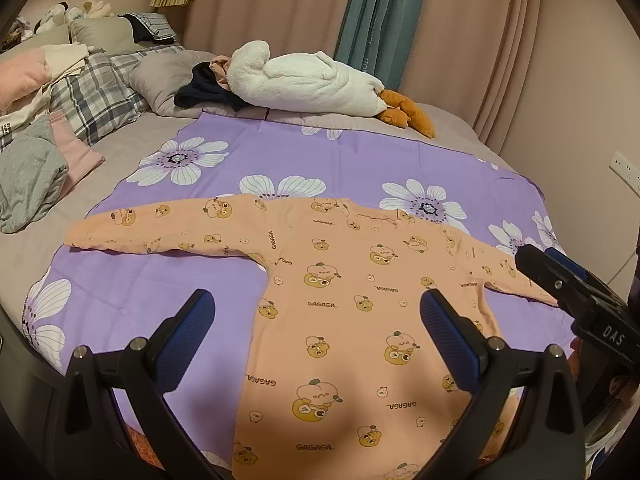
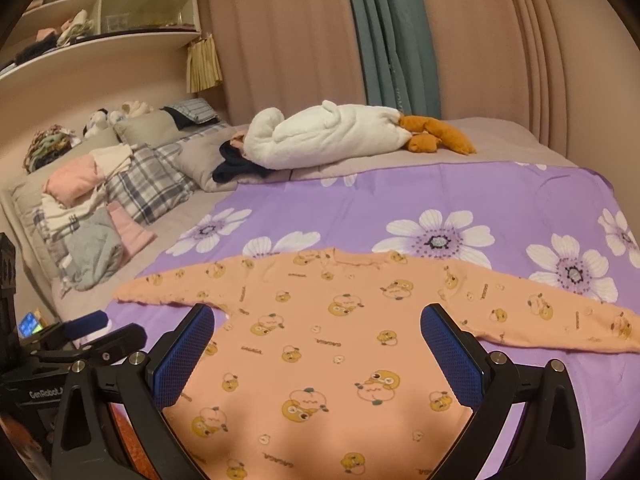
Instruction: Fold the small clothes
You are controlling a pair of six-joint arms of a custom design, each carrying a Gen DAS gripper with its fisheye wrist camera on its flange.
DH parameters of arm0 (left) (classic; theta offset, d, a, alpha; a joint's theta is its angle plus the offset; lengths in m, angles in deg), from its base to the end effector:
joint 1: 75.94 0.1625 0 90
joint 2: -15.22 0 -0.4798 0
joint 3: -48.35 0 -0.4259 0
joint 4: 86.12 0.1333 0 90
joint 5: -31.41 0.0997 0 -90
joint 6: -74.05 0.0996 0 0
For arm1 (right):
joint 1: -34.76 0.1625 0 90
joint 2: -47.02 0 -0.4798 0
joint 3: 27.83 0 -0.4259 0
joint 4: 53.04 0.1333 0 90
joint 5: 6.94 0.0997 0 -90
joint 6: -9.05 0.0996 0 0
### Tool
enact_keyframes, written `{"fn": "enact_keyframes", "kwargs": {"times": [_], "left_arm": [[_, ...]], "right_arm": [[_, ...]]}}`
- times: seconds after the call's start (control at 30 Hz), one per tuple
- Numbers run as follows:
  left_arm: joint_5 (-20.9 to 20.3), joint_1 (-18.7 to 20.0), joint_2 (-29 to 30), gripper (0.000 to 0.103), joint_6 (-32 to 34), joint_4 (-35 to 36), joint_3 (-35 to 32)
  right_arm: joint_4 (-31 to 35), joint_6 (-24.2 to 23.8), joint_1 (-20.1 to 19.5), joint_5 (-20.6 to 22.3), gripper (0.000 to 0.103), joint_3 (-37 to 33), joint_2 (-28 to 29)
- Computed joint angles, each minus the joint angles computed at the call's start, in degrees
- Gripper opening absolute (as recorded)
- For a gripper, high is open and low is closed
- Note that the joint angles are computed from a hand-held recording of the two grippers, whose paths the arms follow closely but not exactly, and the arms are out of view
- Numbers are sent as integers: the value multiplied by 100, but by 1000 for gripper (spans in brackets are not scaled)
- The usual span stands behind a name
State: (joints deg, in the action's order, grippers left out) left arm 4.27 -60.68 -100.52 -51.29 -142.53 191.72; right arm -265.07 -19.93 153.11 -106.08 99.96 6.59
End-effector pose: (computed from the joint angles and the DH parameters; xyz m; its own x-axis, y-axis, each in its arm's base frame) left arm -0.1125 -0.2607 0.2879 -0.7447 -0.4767 -0.4672 0.2472 0.4532 -0.8565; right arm 0.3516 -0.4043 0.0241 -0.6084 -0.6912 0.3899 -0.7834 0.4446 -0.4343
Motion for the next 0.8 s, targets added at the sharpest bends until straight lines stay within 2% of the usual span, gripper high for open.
{"fn": "enact_keyframes", "kwargs": {"times": [0.23, 0.47, 0.7, 0.8], "left_arm": [[-81, -112, 22, 102, -271, 297, -41], [-62, -88, -58, 102, -82, 130, -44], [-133, -171, 52, 102, -336, 481, -122], [-129, -157, -38, 102, -266, 395, -104]], "right_arm": [[-3, 84, -8, -48, 102, -25, 2], [4, 12, -2, 1, 102, -18, -2], [2, -23, 17, 8, 102, -9, 7], [32, -27, 14, 34, 102, -6, 6]]}}
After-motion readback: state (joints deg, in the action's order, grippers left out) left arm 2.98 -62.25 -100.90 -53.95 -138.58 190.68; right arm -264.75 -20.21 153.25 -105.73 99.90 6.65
